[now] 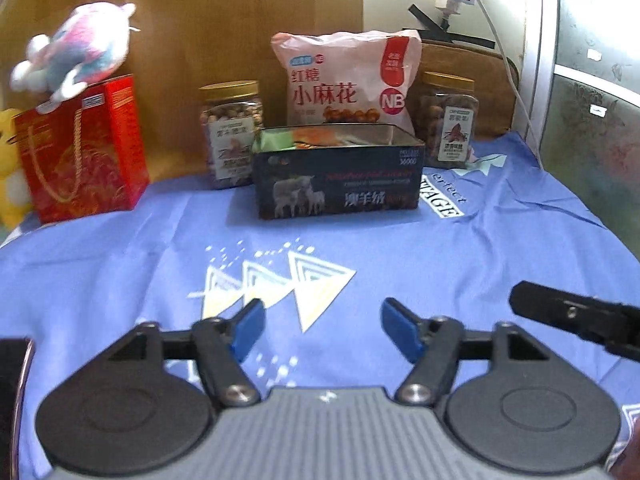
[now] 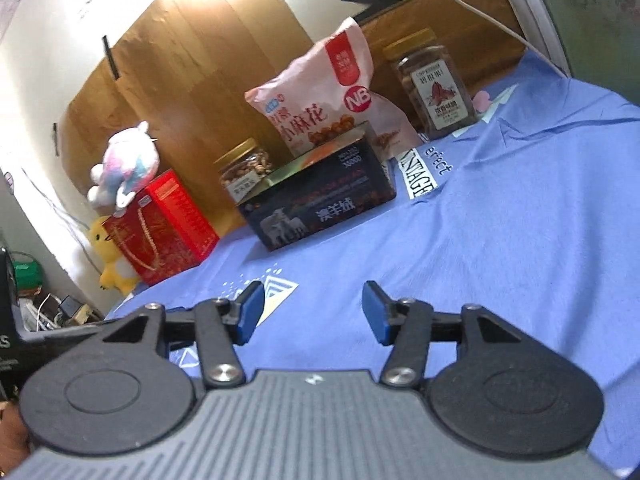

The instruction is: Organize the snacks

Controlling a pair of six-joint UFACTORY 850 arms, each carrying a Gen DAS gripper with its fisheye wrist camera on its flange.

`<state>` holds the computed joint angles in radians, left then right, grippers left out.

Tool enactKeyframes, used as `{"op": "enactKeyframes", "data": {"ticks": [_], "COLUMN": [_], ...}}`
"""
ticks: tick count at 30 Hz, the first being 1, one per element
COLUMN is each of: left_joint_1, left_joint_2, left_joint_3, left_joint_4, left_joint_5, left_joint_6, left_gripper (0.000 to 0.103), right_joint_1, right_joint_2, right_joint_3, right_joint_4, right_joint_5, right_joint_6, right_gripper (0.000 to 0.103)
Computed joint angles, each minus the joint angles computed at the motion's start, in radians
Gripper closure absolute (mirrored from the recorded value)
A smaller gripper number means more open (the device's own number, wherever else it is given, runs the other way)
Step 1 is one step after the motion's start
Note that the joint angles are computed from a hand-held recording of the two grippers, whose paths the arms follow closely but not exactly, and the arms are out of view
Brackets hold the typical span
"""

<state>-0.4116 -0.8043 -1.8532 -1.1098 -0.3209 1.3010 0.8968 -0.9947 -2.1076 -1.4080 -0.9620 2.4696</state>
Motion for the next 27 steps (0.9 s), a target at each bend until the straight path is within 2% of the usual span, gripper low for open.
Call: {"op": "enactKeyframes", "data": {"ticks": [1,2,4,9,15,18,21,24,27], "left_joint_1": [0.0,0.0,-0.002,0.001,0.005,0.006,0.007,0.003,0.004], "left_joint_2": [0.017,0.038,0.068,0.11,0.121,0.117,0.115,0.111,0.103], "left_joint_3": [0.032,0.074,0.125,0.19,0.204,0.196,0.197,0.192,0.185], "left_joint_4": [-0.052,-0.144,-0.249,-0.317,-0.293,-0.207,-0.204,-0.161,-0.13], "left_joint_5": [0.019,0.043,0.072,0.079,0.068,0.056,0.059,0.072,0.065], "left_joint_6": [0.052,0.147,0.265,0.333,0.294,0.204,0.195,0.159,0.126], "left_gripper": [0.006,0.003,0.002,0.0,0.0,0.0,0.0,0.0,0.0], "right_joint_1": [0.005,0.011,0.017,0.029,0.039,0.041,0.041,0.04,0.038], "right_joint_2": [-0.002,-0.005,-0.01,-0.012,-0.005,-0.007,-0.01,-0.012,-0.015], "right_joint_3": [-0.004,-0.009,-0.017,-0.028,-0.023,-0.027,-0.032,-0.033,-0.038], "right_joint_4": [0.001,0.004,0.009,0.008,-0.013,-0.016,-0.015,-0.016,-0.017], "right_joint_5": [-0.001,-0.002,0.002,0.008,-0.001,-0.005,-0.003,0.001,0.002], "right_joint_6": [-0.003,-0.006,-0.014,-0.004,0.026,0.025,0.022,0.026,0.026], "right_gripper": [0.043,0.042,0.042,0.042,0.04,0.04,0.039,0.034,0.034]}}
